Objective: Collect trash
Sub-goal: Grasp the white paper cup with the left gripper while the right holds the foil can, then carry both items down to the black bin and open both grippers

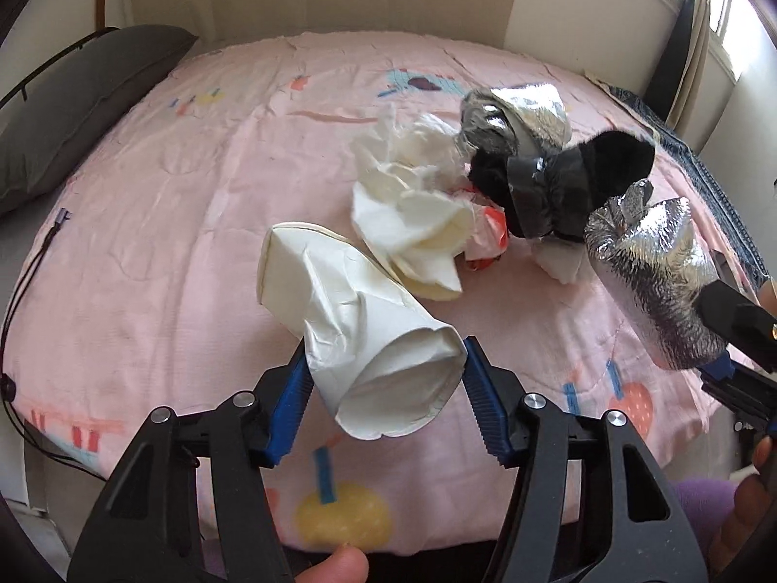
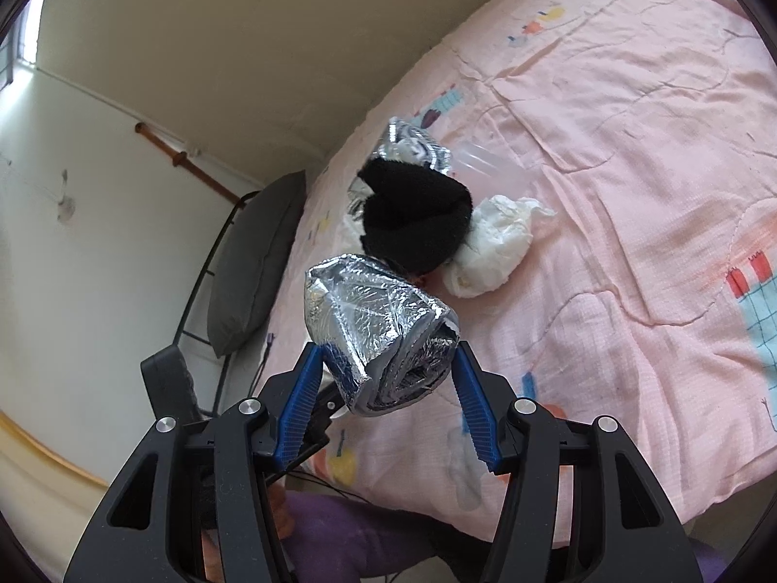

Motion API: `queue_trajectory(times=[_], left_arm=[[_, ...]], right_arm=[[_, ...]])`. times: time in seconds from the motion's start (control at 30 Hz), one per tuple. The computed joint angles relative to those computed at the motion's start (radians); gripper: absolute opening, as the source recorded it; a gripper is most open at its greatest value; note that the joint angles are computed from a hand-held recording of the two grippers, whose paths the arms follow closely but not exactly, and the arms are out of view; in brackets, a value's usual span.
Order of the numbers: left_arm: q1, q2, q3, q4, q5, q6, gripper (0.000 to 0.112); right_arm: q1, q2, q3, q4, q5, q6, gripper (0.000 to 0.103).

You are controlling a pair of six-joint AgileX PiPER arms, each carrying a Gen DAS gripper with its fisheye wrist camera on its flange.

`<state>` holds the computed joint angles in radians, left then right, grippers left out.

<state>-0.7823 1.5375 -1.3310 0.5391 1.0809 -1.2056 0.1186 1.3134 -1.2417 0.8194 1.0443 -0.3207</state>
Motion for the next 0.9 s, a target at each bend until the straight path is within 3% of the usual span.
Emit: queue_trajectory(times=[0.3, 0.6, 0.9], left_arm=[[-0.04, -0.172, 0.133, 0.018, -0.037, -0.043, 0.06], [-0.179, -0.264, 0.197, 0.096, 0.032, -0.16, 0.06], [-0.307, -0.294, 0.234, 0.104, 0.073, -0.181, 0.061]], right_arm=[[0.056, -0.077, 0.038, -0.046, -0.036, -0.001, 0.052], [0.247, -0.163, 0.064, -0.342, -0.137, 0.18, 0.052], [0.292, -0.284, 0.115, -0.432, -0.114, 0.231, 0.052]])
